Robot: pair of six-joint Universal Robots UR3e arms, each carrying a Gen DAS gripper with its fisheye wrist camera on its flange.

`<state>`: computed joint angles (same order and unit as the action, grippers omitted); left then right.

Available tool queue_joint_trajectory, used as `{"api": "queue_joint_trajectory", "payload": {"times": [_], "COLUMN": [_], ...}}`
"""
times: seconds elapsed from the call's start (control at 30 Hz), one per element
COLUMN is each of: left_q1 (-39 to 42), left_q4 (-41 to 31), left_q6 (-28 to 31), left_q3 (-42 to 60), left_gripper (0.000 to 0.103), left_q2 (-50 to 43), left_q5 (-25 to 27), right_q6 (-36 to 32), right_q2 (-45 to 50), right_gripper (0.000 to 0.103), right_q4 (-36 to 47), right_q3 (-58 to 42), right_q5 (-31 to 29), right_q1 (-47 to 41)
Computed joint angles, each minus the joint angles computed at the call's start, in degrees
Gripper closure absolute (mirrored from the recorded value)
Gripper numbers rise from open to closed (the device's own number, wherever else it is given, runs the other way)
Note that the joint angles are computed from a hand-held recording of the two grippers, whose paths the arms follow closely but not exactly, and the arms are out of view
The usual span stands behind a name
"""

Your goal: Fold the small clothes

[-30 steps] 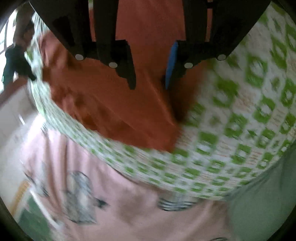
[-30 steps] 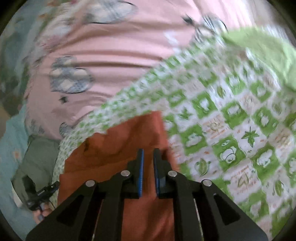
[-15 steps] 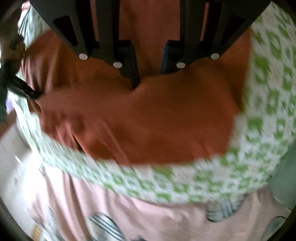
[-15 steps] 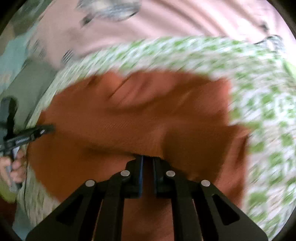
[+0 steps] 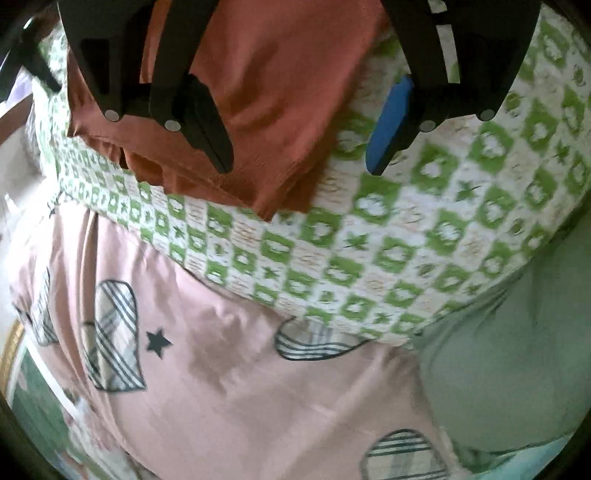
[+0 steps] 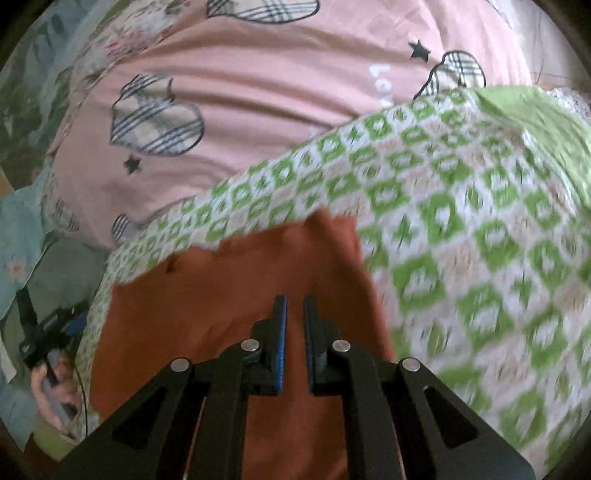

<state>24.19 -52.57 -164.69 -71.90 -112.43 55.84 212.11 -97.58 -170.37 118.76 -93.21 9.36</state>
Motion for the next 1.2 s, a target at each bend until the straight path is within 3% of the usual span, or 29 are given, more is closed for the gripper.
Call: {"api": "queue_joint_trajectory", "payload": {"times": [0.1,0.2,0.3,0.43,0.7,0.8,0.9,1.07,1.17,1.2], "left_q1": [4.4,8.4,13.0,19.0,27.0,27.2,25.4,19.5,16.6,15.8], "left_q4": [-5.6,-7.4,-15.0,-26.8,-36.9,-35.2,-28.4,-9.7,-1.7,-2.8], "left_q6": [3.4,10.1,18.0,26.9,36.6,34.0,27.3,12.1,6.6,7.2], "left_q3": [-3.8,-15.9,-26.4,-36.9,-44.7,-44.5,-44.2,-43.3,-42.1,-40.4], "left_gripper": [0.029,0.029,0.028,0.028,0.028,0.028,0.029,0.034,0.060,0.078], "left_q2": [4.5,14.3,23.6,33.3,39.9,38.0,33.7,27.2,23.9,22.6], "left_q5": [-3.8,-6.3,-9.2,-8.8,-8.3,-9.8,-11.4,-10.0,-7.9,-8.1], "right_q6": [2.2,4.8,7.4,10.6,13.7,14.9,15.2,14.6,14.5,14.1], "right_q2": [-0.8,-1.3,-0.6,0.7,0.9,1.2,1.6,1.7,1.7,1.5], "right_gripper": [0.093,0.093,0.093,0.093,0.089,0.081,0.074,0.071,0.070,0.070], "right_q4": [-2.0,-5.0,-7.6,-9.7,-11.6,-12.4,-12.6,-12.5,-13.1,-13.3], "right_q3": [2.8,5.6,7.7,9.3,12.0,12.9,12.9,12.6,12.8,13.0], "right_q5": [-1.5,-2.5,-3.1,-3.3,-4.8,-4.9,-5.5,-4.8,-3.8,-3.1], "right_q1": [4.0,7.6,10.2,12.9,16.5,17.4,18.3,17.9,16.9,16.4]}}
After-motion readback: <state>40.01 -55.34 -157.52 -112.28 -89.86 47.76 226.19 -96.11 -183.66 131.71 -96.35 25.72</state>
